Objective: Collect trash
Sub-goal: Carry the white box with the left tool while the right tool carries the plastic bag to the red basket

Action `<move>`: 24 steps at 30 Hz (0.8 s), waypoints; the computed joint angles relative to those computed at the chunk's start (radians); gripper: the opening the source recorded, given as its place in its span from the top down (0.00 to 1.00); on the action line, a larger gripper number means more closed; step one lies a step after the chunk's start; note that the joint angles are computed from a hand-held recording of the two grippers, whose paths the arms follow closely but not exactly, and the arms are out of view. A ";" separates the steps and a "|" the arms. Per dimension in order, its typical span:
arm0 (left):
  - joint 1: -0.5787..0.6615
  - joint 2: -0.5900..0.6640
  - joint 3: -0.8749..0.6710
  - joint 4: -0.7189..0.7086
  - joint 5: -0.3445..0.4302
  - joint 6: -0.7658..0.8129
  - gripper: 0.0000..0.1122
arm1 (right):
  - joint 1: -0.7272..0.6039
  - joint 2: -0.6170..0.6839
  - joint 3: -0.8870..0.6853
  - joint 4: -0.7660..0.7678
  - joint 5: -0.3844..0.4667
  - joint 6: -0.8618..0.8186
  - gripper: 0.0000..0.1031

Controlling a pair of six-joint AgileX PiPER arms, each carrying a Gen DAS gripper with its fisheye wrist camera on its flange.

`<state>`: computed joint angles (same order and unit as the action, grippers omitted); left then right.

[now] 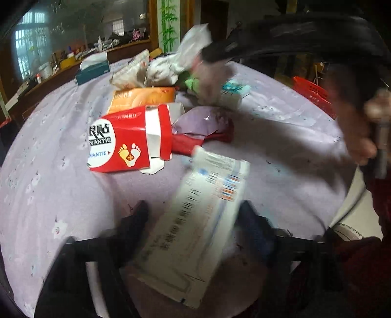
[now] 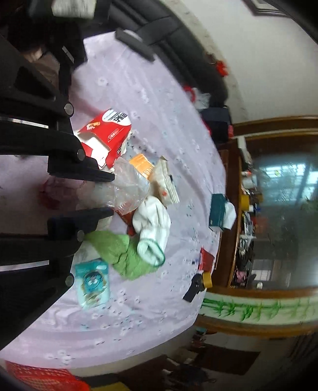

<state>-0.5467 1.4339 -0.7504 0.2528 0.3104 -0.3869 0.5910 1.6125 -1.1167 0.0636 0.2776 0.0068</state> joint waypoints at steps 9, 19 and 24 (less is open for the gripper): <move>-0.032 -0.008 -0.005 0.325 -0.008 -0.474 0.56 | -0.084 -0.207 0.178 0.359 -0.047 -0.295 0.78; -0.119 -0.056 -0.083 0.717 0.103 -0.933 0.56 | -0.143 -0.331 0.279 0.382 -0.073 -0.287 0.78; -0.187 0.031 -0.208 0.809 0.223 -0.992 0.56 | -0.181 -0.363 0.304 0.468 -0.057 -0.360 0.78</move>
